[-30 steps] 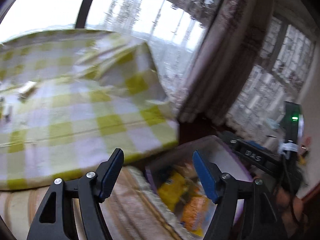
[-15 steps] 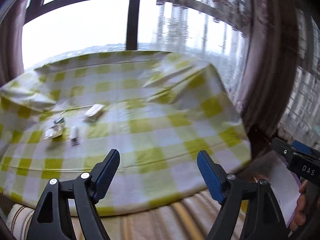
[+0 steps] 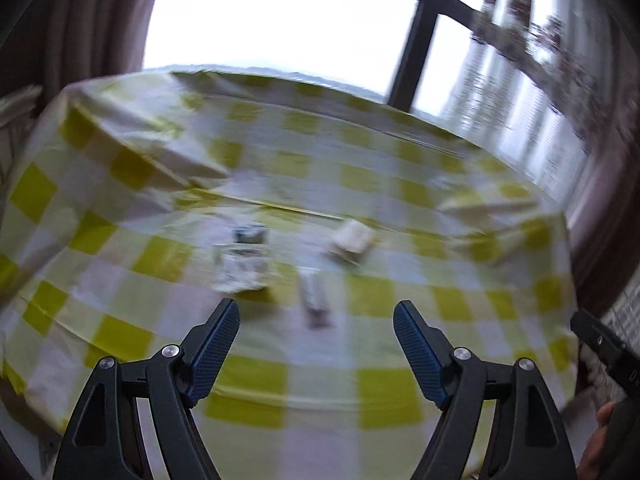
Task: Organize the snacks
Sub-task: 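Move both open tools back toward the remaining small snacks on the table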
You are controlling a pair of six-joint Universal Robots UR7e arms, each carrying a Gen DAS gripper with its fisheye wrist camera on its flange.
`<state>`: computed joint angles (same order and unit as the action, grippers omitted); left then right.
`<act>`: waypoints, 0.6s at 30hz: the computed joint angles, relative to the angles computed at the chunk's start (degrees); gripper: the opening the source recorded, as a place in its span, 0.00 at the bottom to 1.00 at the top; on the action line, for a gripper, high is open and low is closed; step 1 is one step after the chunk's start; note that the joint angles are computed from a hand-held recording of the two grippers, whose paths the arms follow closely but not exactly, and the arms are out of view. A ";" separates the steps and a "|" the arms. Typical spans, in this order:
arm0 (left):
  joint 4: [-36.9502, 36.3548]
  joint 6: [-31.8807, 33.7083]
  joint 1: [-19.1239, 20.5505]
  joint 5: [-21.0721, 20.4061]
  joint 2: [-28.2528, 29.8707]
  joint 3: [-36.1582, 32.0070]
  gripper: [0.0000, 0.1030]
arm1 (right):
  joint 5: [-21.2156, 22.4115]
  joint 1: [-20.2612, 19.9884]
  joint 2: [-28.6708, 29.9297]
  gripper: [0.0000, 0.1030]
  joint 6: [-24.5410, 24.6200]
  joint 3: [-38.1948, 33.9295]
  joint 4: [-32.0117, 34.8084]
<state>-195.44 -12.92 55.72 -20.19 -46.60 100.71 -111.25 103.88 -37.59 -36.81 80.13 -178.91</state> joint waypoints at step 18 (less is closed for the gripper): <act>19.36 4.16 12.82 -12.06 -2.44 -14.34 0.45 | -1.94 2.48 18.94 0.94 10.84 -24.18 14.65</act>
<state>-176.08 -8.76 68.55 -32.26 -49.04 86.36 -113.19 106.35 -18.65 -25.97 55.95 -164.27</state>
